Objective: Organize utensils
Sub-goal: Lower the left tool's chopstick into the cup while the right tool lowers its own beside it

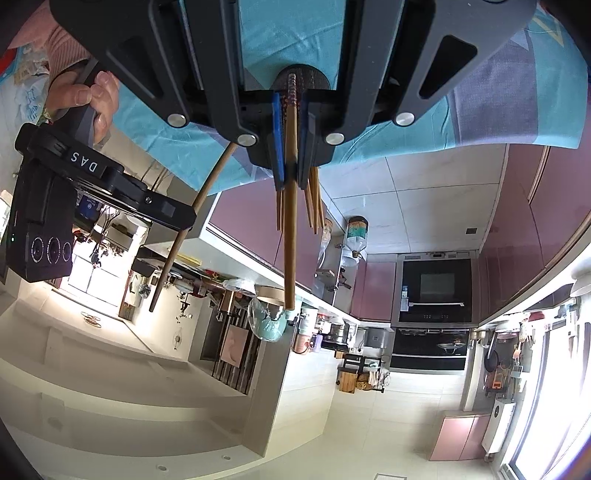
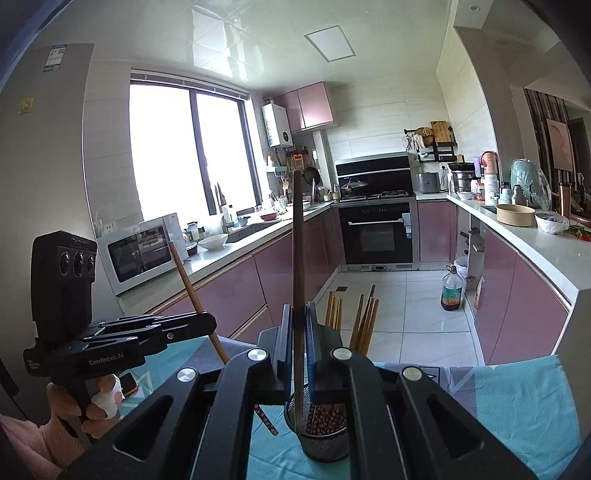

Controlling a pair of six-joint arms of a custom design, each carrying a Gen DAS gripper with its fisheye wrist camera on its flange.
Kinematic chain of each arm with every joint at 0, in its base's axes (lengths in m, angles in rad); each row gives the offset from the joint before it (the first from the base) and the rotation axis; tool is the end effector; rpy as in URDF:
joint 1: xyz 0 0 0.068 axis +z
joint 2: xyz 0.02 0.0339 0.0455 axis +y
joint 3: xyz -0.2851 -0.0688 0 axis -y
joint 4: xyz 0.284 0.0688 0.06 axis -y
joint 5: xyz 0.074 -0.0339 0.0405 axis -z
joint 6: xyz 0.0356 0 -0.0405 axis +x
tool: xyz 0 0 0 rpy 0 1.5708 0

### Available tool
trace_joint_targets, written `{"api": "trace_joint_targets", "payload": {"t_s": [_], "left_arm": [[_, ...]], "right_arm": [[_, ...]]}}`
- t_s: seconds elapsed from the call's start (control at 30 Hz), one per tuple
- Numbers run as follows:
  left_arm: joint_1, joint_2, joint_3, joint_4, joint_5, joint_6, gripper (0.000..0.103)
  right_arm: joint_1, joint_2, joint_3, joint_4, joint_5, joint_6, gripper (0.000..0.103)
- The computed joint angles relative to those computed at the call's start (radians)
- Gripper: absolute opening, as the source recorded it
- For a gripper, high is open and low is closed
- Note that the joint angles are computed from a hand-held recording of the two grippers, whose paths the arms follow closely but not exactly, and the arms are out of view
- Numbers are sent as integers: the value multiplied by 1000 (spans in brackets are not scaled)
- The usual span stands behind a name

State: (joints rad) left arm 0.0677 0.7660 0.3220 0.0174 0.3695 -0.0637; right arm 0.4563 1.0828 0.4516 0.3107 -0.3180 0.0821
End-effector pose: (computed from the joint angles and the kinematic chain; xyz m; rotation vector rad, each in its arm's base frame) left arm 0.1948 0.0003 0.1990 0.1073 1.9822 -0.3658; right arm 0.2225 0.1216 0.2122 -0.5746 1.8425 0.6644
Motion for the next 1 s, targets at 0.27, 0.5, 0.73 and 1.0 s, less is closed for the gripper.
{"api": "trace_joint_targets", "payload": {"t_s": [0.27,0.5,0.73,1.0], "left_arm": [[-24,26,26,15,-18,-32,7],[-26,36,32,30,-19,-47,7],[-50,85,45,30,-45,-48,7],[-81,116,50,28,-83,-40,7]], "right_arm": [[-14,65,30,24,-1,7,5],[-3,110,39,42,18,18,5],[14,135,42,43,39,22,5],[22,187,58,52,49,14,5]]}}
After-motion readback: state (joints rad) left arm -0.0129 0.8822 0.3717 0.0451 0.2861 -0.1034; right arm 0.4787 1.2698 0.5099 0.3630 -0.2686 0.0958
